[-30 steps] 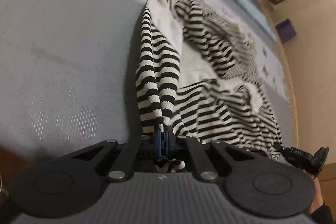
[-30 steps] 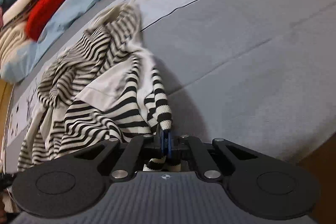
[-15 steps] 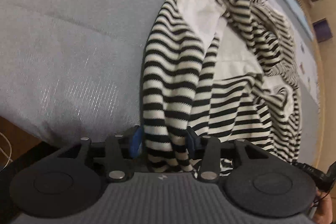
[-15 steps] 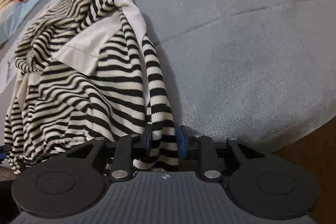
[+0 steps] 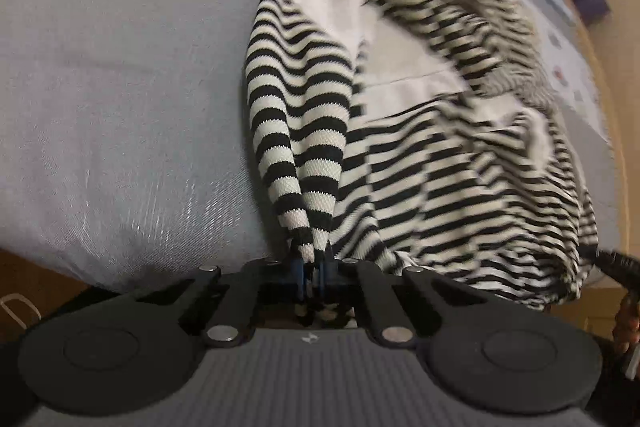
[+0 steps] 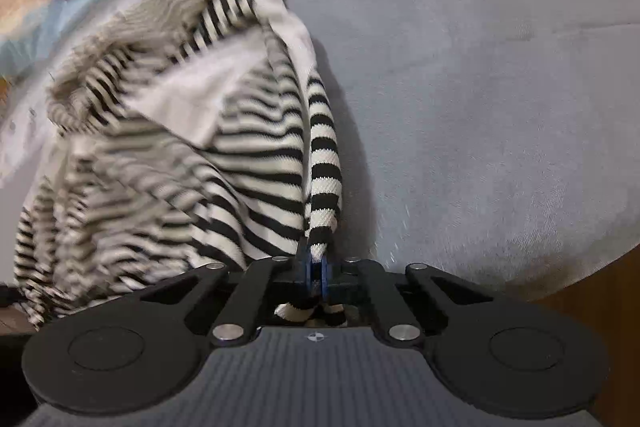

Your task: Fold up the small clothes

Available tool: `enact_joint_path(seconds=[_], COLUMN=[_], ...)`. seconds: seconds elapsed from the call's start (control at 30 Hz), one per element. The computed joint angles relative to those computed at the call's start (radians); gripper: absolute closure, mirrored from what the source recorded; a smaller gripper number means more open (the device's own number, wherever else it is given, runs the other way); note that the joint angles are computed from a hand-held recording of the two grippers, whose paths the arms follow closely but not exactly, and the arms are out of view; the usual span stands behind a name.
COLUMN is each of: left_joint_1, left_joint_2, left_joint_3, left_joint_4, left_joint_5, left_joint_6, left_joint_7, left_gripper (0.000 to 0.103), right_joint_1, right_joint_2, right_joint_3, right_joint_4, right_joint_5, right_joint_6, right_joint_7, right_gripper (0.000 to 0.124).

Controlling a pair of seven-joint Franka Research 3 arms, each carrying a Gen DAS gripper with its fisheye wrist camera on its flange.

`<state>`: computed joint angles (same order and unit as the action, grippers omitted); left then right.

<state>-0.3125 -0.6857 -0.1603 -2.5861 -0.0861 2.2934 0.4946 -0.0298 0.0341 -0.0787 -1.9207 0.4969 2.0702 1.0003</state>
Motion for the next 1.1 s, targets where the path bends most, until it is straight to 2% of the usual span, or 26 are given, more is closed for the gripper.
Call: enact_joint_path(seconds=[0.2, 0.33, 0.47, 0.57, 0.67, 0.83, 0.93, 1.03, 1.1], left_joint_1=[-0.003, -0.021, -0.045, -0.041, -0.021, 0.052, 0.105, 0.16, 0.167], left_joint_2=[-0.143, -0.282, -0.418, -0.449, -0.41, -0.242, -0.104, 0.038, 0.113], left_joint_3=[-0.026, -0.045, -0.069, -0.07, -0.042, 0.042, 0.092, 0.117, 0.143], left_joint_4=[0.035, 0.045, 0.035, 0.006, -0.021, -0.031, -0.027, -0.018, -0.024], left_joint_5=[0.063, 0.07, 0.077, 0.084, 0.109, 0.156, 0.158, 0.137, 0.086], left_joint_6=[-0.036, -0.064, -0.061, -0.034, 0.031, 0.181, 0.302, 0.42, 0.476], left_joint_7=[0.003, -0.039, -0.095, -0.137, -0.131, -0.05, 0.0, 0.012, 0.005], left_gripper=[0.097, 0.097, 0.097, 0.097, 0.097, 0.097, 0.097, 0.097, 0.095], right_joint_1=[-0.047, -0.072, -0.094, -0.11, -0.117, -0.086, -0.055, -0.026, -0.012], right_joint_2=[-0.077, -0.152, -0.246, -0.276, -0.249, -0.161, -0.061, 0.074, 0.17], right_joint_3=[-0.043, -0.082, -0.135, -0.169, -0.17, -0.115, -0.064, -0.013, 0.017], right_joint_4=[0.006, -0.011, -0.046, -0.053, -0.034, 0.017, 0.098, 0.216, 0.301], right_joint_5=[0.286, 0.387, 0.467, 0.488, 0.49, 0.482, 0.461, 0.426, 0.384], right_joint_6=[-0.066, -0.106, -0.202, -0.254, -0.262, -0.185, -0.089, -0.001, 0.032], right_joint_7=[-0.063, -0.086, -0.109, -0.099, -0.057, -0.038, -0.014, 0.04, 0.113], right_gripper=[0.121, 0.121, 0.121, 0.121, 0.121, 0.121, 0.121, 0.121, 0.121])
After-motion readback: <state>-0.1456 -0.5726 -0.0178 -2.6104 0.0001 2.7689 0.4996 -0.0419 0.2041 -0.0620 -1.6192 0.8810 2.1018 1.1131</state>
